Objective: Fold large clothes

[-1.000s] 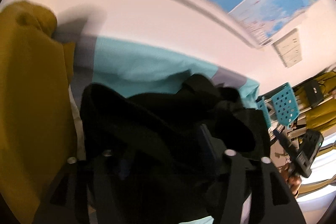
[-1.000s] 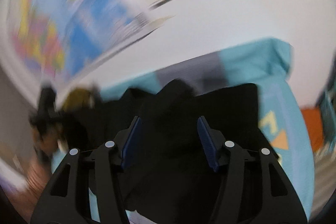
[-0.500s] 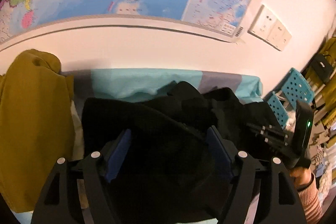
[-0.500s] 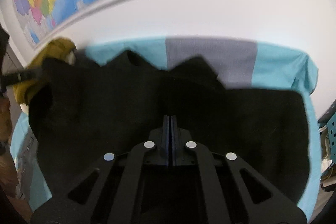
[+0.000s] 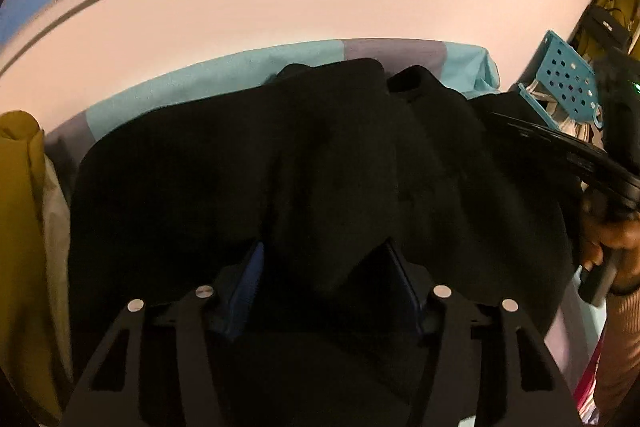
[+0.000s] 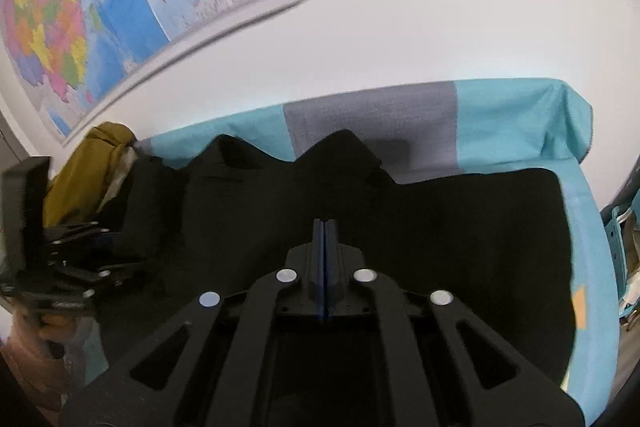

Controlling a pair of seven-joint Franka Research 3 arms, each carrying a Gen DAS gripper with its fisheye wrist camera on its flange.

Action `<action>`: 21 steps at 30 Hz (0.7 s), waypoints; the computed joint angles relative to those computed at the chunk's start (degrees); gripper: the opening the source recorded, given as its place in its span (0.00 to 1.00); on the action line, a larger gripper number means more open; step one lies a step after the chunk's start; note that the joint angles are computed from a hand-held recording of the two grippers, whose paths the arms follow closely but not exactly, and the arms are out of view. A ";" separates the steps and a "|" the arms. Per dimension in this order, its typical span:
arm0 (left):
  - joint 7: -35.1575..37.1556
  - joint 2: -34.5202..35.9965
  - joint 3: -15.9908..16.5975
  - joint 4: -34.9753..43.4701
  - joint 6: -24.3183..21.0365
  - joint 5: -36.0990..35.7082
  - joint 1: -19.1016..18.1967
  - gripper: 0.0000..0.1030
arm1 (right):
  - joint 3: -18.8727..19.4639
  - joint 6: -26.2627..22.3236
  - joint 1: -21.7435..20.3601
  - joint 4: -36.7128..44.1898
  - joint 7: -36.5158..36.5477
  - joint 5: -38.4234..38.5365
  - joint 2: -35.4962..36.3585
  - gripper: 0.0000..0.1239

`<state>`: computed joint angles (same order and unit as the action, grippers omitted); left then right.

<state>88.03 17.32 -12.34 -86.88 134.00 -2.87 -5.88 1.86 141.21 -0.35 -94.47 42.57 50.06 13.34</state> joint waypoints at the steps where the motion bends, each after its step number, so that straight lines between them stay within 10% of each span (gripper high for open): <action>1: -0.03 -0.25 0.04 -0.58 0.96 0.20 -0.06 0.56 | 0.07 -1.15 -0.64 -0.77 -0.65 1.37 -0.90 0.18; 5: -1.07 -1.12 0.50 -2.04 3.04 2.97 -0.96 0.56 | -0.36 -3.53 -1.08 -5.03 -6.44 4.95 -4.96 0.46; 10: -2.44 -0.88 0.56 -2.16 4.24 4.45 -1.45 0.55 | -1.50 -2.35 1.00 -8.30 -7.17 2.05 -6.37 0.49; 15: -3.17 -1.15 0.50 -3.03 5.43 5.13 -1.52 0.54 | -1.71 -0.25 1.94 -7.31 -5.39 -1.43 -3.95 0.04; 21: -4.04 0.06 0.56 -1.68 5.14 5.58 -1.55 0.43 | -0.58 4.98 2.19 -7.69 -8.20 0.18 -3.96 0.02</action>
<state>83.99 17.38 -11.78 -88.57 139.14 2.71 -7.43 1.28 146.20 1.84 -102.17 34.37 50.24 9.38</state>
